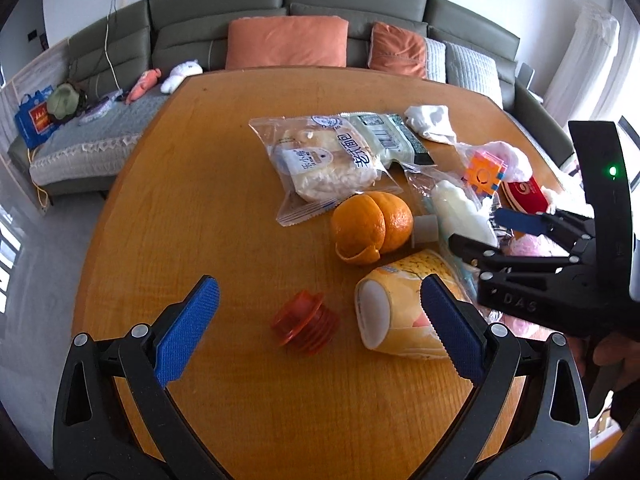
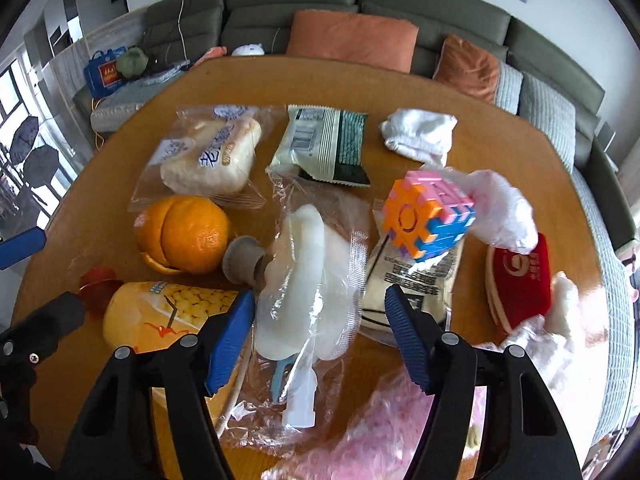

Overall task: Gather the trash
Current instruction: 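Grasp the red plastic cap with the left tool while the right tool grasps the white bagged item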

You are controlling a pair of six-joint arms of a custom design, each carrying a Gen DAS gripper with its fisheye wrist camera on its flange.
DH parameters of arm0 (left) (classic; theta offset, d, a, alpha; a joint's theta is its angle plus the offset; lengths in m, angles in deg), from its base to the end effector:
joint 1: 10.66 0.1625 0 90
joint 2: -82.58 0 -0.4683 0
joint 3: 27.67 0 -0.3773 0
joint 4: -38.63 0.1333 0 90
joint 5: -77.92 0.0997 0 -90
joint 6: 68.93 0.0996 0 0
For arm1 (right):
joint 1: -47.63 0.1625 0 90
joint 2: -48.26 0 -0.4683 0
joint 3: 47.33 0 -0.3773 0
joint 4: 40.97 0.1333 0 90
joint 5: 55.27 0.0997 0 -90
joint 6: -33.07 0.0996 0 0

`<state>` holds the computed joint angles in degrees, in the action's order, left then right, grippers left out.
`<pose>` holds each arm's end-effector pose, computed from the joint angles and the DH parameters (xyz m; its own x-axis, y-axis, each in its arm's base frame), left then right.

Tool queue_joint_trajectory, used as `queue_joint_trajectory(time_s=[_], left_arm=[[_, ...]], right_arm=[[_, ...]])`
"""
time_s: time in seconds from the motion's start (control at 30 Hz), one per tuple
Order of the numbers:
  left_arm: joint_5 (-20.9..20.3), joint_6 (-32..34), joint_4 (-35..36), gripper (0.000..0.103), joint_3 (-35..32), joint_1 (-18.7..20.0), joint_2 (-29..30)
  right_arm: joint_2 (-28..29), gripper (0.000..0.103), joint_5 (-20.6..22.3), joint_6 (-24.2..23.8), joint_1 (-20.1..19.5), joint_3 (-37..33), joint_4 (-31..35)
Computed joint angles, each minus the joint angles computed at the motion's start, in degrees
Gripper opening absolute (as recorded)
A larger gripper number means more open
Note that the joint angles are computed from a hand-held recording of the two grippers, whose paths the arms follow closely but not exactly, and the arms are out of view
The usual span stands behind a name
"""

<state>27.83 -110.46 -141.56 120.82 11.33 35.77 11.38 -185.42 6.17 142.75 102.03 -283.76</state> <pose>-0.2290 -0.3052 0.0397 -0.7288 0.3250 -0.6027 0.5684 0.7780 -0.2677 0.1005 -0.3480 0.1014 -0.6813 -0.0340 0.7312 -0.4220 0.8344 -0.3545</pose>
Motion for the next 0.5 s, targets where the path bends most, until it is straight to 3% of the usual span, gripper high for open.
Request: queue_joint_trajectory(time_s=[0.03, 0.13, 0.37, 0.5], left_arm=[[-0.1, 0.3, 0.2, 0.097, -0.7, 0.6, 0.3], [-0.4, 1.6, 1.2, 0.097, -2.9, 2.3, 1.5], [-0.8, 6.1, -1.0, 0.097, -2.4, 3.8, 0.6], [-1.4, 6.1, -0.4, 0.097, 0.3, 5.1, -1.7]], right_arm=[[-0.5, 0.052, 0.5, 0.1, -0.5, -0.3, 1.8], [-1.6, 0.035, 1.9, 1.0, -0.8, 0.0, 3.4], [-6.0, 0.033, 8.5, 2.8, 1.6, 5.2, -3.2], [-7.5, 0.033, 9.1, 4.7, 3.0, 5.9, -3.2]])
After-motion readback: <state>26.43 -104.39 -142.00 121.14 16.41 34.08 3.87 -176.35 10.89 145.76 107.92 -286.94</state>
